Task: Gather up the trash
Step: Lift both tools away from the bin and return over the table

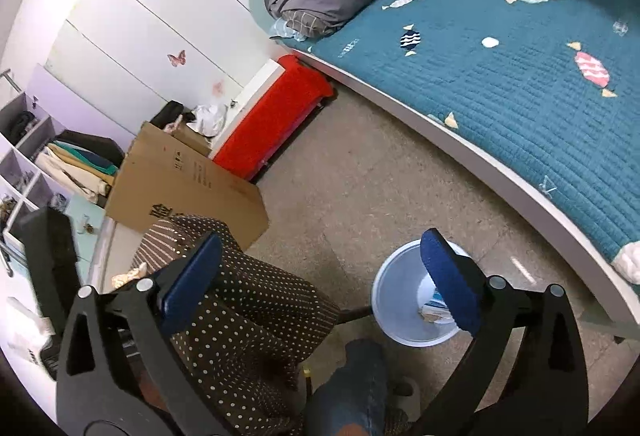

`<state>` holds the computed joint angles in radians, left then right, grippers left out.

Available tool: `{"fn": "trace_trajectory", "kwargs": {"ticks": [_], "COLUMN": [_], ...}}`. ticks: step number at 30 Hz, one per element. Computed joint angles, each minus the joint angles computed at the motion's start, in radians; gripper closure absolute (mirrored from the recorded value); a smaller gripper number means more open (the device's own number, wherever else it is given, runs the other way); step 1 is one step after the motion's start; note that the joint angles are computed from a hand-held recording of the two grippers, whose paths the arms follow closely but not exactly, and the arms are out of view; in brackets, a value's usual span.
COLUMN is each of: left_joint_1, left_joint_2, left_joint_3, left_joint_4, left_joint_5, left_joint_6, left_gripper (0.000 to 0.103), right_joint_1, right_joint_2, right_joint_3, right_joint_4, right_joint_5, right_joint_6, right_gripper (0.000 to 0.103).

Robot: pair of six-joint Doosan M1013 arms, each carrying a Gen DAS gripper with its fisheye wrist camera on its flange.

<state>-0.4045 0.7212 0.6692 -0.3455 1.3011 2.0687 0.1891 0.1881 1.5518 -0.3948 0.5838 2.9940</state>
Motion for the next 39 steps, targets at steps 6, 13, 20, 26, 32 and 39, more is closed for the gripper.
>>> {"fn": "trace_trajectory", "kwargs": {"ticks": [6,13,20,26,32,39], "left_joint_1": [0.017,0.047,0.098,0.152,0.203,0.268], "left_joint_2": [-0.074,-0.139,-0.206,-0.267,-0.284,-0.303], "left_joint_3": [0.097,0.174,0.244,0.313,0.322,0.357], "left_joint_4": [-0.005,-0.033,-0.090,-0.151,-0.169,-0.146], "left_joint_5": [-0.114,-0.188,-0.260,-0.355,-0.379,-0.430], "left_joint_6": [0.021,0.032,0.057,0.082,0.065,0.030], "left_gripper": [0.011,0.011,0.011,0.011,0.011,0.011], "right_joint_1": [0.040,0.096,0.160,0.221,0.254,0.295], "right_joint_2": [0.019,0.040,0.067,0.096,0.128,0.190], "right_joint_3": [-0.061,-0.147,-0.243,-0.328,-0.393,-0.488], "right_joint_4": [-0.053,-0.108,-0.193,-0.293,-0.312,-0.268], "right_joint_5": [0.107,0.216,0.298,0.330,0.307,0.301], "right_joint_6": [-0.014,-0.058,-0.093,-0.116,-0.148,-0.247], "right_gripper": [0.006,0.006,0.006,0.006,0.006,0.006]}}
